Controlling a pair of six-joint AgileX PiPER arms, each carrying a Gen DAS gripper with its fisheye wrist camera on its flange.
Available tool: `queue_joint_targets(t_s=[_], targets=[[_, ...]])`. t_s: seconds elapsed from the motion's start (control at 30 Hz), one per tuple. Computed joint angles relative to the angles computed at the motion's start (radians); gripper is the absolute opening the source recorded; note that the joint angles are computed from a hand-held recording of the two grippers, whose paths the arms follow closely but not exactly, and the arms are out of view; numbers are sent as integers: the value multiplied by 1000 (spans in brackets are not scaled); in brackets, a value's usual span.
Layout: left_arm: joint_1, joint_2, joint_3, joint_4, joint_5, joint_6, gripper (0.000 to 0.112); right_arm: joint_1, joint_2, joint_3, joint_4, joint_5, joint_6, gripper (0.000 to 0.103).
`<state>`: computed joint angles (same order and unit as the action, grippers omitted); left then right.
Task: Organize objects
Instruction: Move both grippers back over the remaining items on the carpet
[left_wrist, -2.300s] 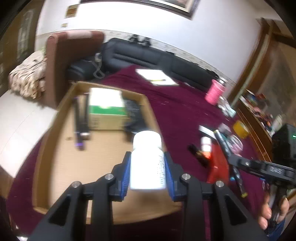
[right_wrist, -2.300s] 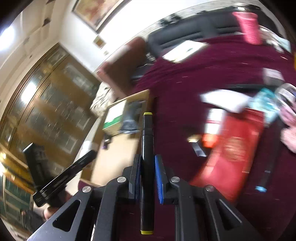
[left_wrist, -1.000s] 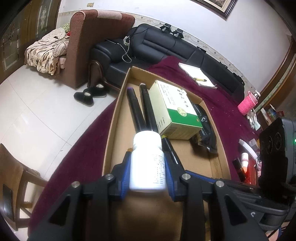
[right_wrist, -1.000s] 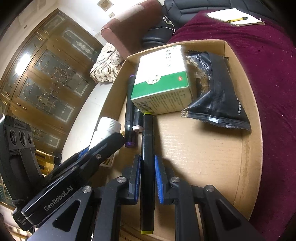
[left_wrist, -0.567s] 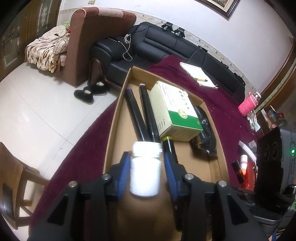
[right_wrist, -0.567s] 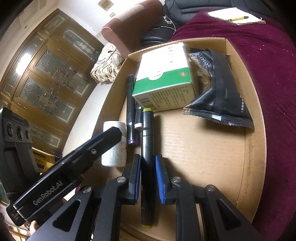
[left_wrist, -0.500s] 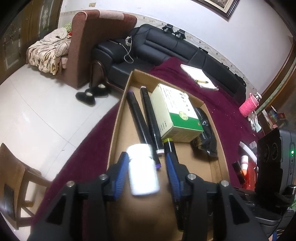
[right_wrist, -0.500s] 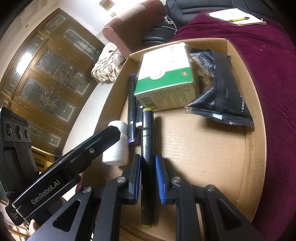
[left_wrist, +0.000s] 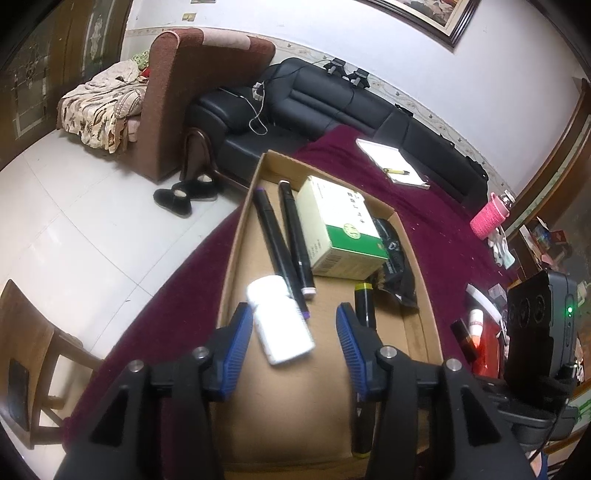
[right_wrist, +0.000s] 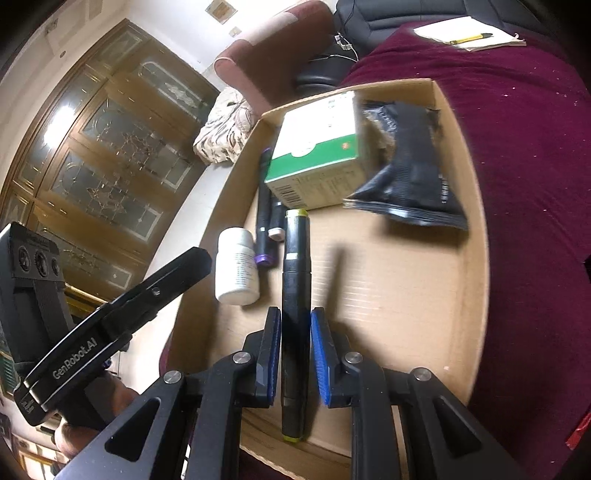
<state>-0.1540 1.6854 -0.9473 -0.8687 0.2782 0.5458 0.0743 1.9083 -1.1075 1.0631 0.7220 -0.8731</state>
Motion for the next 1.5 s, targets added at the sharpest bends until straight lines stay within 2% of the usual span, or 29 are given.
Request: queue_joint_targets(t_s=[0.2, 0.33, 0.37, 0.53, 0.7, 0.77, 0.87, 0.97, 1.07, 1.13, 1.27, 1.5], targets=[[-61, -22, 2, 148, -25, -162, 46, -47, -58, 38, 3, 20, -37, 23], [-107, -43, 0, 265, -28, -281, 46, -144, -143, 105, 43, 59, -112, 23], [-126, -49, -2, 332, -31, -346, 46, -177, -161, 120, 42, 76, -122, 23], [-223, -44, -30, 497, -24, -512, 46, -404, -251, 184, 24, 166, -201, 23], [-359, 9, -88, 709, -8, -728, 46, -719, -266, 188, 18, 237, -291, 34], [-421, 44, -128, 783, 7, -805, 47, -814, -237, 148, 20, 217, -301, 35], [-502, 100, -197, 820, 34, -846, 49, -944, -157, 66, 40, 198, -297, 35], [-588, 180, -304, 872, 84, -886, 52, -1021, -69, -37, 14, 164, -253, 36], [-655, 277, -447, 878, 151, -873, 62, -1023, -18, -111, -71, 154, -129, 39], [-682, 348, -558, 856, 205, -855, 63, -1039, 5, -130, -74, 187, -89, 40], [-708, 462, -739, 822, 307, -817, 69, -1024, -5, -116, -74, 181, -69, 44], [-782, 642, -1010, 1063, 496, -958, 74, -1045, 6, -113, -39, 205, -88, 50]])
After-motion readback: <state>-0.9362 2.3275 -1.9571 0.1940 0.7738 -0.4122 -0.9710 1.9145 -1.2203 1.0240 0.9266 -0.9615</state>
